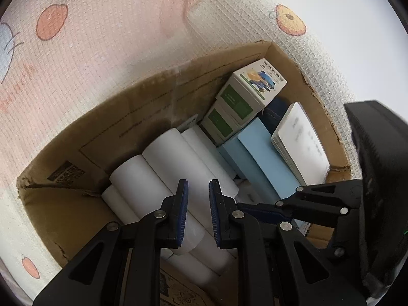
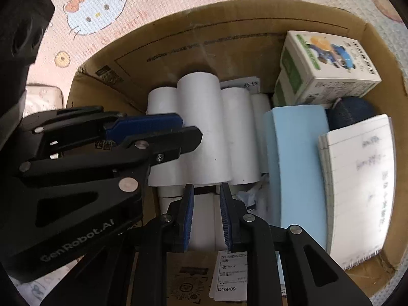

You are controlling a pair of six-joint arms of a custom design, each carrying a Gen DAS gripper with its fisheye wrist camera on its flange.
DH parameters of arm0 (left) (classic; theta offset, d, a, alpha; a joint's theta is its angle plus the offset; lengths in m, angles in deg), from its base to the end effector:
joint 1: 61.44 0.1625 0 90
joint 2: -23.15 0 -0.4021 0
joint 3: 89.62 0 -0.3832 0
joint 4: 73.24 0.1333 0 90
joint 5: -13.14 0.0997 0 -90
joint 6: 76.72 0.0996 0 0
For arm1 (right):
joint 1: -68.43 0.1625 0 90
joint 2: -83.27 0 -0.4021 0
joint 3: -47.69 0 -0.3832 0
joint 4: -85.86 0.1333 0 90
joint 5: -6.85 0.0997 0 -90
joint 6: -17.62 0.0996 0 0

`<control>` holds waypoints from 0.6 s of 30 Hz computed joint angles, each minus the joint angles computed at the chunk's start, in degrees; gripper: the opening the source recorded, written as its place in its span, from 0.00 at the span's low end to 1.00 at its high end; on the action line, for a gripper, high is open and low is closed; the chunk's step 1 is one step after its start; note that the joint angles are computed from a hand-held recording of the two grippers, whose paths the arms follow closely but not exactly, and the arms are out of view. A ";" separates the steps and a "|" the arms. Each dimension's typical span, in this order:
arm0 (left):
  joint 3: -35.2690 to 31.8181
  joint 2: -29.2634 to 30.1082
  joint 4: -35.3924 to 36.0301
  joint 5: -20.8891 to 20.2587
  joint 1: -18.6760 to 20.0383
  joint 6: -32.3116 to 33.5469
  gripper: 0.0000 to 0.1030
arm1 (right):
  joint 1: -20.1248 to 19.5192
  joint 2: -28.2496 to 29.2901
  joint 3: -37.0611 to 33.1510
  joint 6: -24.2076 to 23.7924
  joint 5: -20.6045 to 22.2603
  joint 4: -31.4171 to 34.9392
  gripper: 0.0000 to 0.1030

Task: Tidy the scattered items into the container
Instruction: 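Withdraw the right tool up and away from the box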

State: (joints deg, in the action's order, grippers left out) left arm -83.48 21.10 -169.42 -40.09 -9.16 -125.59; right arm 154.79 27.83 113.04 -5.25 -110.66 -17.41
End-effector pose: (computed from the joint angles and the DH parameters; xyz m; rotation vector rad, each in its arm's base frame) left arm -0.3898 -0.8193 0.0735 -0.2711 2.6134 -0.6337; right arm 0.0420 -0.7144 0.3454 0.4255 -2.6260 -0.0734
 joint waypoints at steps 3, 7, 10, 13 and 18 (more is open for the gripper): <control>5.97 -3.17 -2.53 0.82 -0.48 -0.17 0.18 | 0.29 -1.16 2.43 -1.27 -1.62 -2.38 0.17; 14.32 -7.81 -7.67 0.37 -1.22 1.55 0.21 | 0.57 -3.33 5.41 -2.33 -2.61 -3.67 0.17; 19.14 -10.55 -9.14 2.71 -2.25 0.07 0.34 | 0.91 -5.71 8.26 -3.34 -3.49 -5.28 0.17; 23.13 -12.62 -10.06 6.87 -3.46 -1.14 0.46 | 1.73 -8.32 12.11 -4.78 -5.48 -10.33 0.17; 29.15 -15.65 -14.84 7.13 -4.17 -3.30 0.53 | 2.40 -12.25 16.27 -3.74 -2.65 -16.47 0.17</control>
State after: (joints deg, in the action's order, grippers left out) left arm -54.33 5.45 -184.26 -32.96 -13.34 -128.89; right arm 157.19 15.59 129.31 -8.99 -113.32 -33.88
